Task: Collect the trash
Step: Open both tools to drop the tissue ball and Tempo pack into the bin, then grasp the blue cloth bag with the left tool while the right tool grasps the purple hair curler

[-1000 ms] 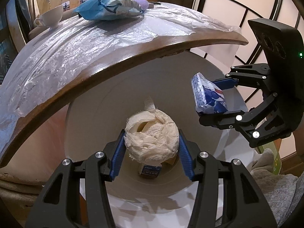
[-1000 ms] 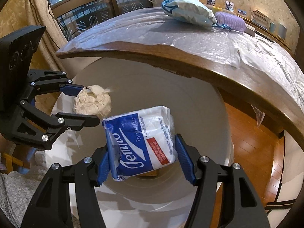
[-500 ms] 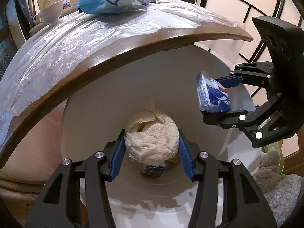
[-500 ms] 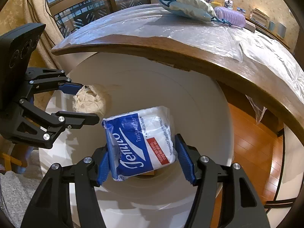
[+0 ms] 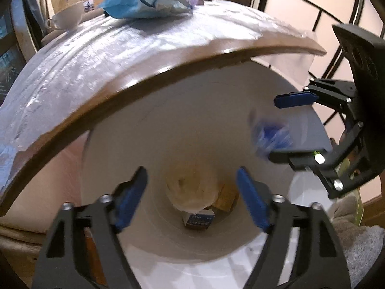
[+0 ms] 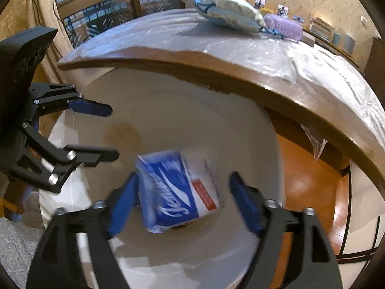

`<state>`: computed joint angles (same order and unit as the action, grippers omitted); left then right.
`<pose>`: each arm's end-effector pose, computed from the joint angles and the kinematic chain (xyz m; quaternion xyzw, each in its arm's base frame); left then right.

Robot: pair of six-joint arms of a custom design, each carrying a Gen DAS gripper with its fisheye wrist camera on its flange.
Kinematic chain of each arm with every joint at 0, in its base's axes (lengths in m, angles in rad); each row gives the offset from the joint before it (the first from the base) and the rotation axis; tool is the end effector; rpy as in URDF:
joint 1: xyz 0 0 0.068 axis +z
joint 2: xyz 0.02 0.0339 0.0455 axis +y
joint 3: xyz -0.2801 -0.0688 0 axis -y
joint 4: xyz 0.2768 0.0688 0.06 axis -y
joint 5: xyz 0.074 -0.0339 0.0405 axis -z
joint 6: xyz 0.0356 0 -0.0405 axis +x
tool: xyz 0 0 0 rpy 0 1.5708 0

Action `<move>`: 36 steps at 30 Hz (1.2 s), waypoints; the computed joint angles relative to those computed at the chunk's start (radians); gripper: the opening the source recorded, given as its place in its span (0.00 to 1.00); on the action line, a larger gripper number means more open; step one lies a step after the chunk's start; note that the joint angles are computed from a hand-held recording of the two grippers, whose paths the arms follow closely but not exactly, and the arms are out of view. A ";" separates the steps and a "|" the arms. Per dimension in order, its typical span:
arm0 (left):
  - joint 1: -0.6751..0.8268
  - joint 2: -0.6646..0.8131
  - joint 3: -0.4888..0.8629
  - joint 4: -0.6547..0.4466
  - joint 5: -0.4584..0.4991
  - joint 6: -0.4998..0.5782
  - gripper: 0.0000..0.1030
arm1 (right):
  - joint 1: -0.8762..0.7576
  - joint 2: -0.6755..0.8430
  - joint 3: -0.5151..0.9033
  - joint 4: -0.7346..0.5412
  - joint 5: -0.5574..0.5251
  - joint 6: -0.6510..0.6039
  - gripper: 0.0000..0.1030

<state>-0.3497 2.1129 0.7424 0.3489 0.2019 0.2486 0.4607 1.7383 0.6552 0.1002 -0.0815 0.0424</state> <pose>0.3125 -0.1216 0.0012 0.3083 0.9070 -0.1105 0.2645 0.2765 0.1405 0.0822 -0.2101 0.9330 0.1098 0.2707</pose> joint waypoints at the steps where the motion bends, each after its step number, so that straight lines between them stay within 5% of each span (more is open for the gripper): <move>1: 0.004 -0.003 0.002 -0.008 0.007 0.000 0.78 | 0.002 -0.009 -0.004 0.003 0.000 0.005 0.81; 10: 0.049 -0.180 -0.098 0.006 0.076 0.023 0.79 | -0.078 -0.220 -0.085 0.028 -0.070 0.012 0.88; 14: 0.087 -0.309 -0.136 0.056 0.132 -0.009 0.97 | -0.173 -0.302 -0.050 0.049 -0.033 0.058 0.96; 17: 0.095 -0.323 -0.079 0.073 0.107 -0.063 0.98 | -0.216 -0.217 0.075 0.028 0.039 -0.007 0.96; 20: 0.100 -0.266 0.073 -0.027 0.129 -0.109 0.98 | -0.226 -0.089 0.217 0.008 0.142 -0.096 0.96; 25: 0.101 -0.101 0.397 -0.279 0.192 -0.197 0.98 | -0.296 0.138 0.494 -0.132 0.011 -0.161 0.96; 30: 0.094 0.096 0.703 -0.481 0.193 -0.246 0.98 | -0.286 0.301 0.700 -0.217 0.022 -0.212 0.96; 36: 0.143 0.405 1.180 -0.837 0.368 -0.354 0.98 | -0.276 0.407 0.851 -0.284 0.013 -0.261 0.96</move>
<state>-0.2071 2.5174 1.9221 -0.4885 0.5699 -0.1050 0.1851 2.1456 1.5062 -0.1843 -0.0684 -0.2191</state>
